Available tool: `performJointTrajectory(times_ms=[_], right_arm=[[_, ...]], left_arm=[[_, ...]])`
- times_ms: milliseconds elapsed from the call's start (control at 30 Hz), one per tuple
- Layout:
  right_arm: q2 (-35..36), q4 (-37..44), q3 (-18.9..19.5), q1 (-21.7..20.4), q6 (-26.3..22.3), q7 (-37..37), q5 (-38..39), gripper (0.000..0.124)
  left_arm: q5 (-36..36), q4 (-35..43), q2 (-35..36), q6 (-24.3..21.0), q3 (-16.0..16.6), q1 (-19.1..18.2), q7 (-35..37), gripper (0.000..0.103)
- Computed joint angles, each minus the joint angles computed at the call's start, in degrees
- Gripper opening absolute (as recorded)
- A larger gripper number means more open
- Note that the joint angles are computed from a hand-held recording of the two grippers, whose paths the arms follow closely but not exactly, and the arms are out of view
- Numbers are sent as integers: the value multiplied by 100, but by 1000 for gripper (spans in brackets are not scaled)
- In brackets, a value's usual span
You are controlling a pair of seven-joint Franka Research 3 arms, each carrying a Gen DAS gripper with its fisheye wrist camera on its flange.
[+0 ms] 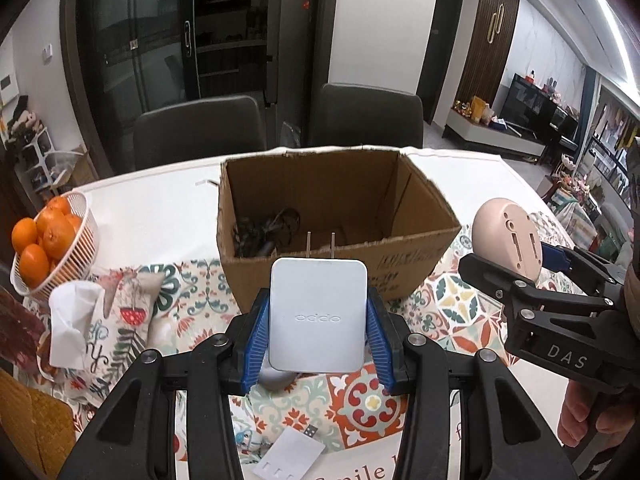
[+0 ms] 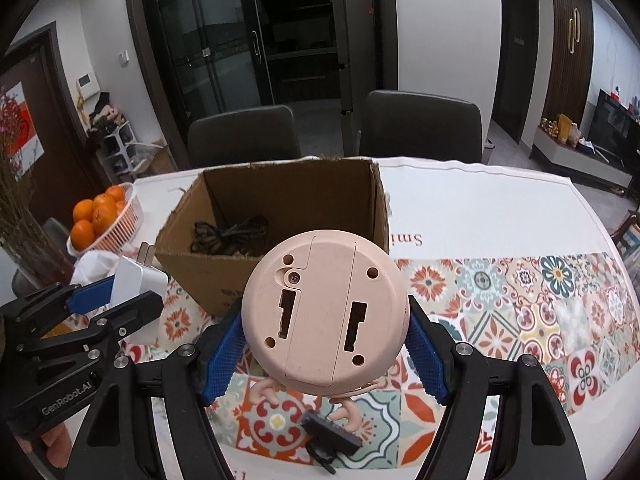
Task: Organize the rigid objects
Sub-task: 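Lift the white charger and pink figurine and carry both over the box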
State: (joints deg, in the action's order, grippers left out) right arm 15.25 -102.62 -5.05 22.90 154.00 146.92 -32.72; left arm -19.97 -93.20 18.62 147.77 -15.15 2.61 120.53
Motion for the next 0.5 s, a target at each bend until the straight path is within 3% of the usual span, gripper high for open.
performJointTrajectory(times_ms=[500], right_arm=[[445, 737, -83, -104, 84, -632, 607, 75]], left_arm=[[463, 1158, 642, -224, 18, -126, -455, 44]])
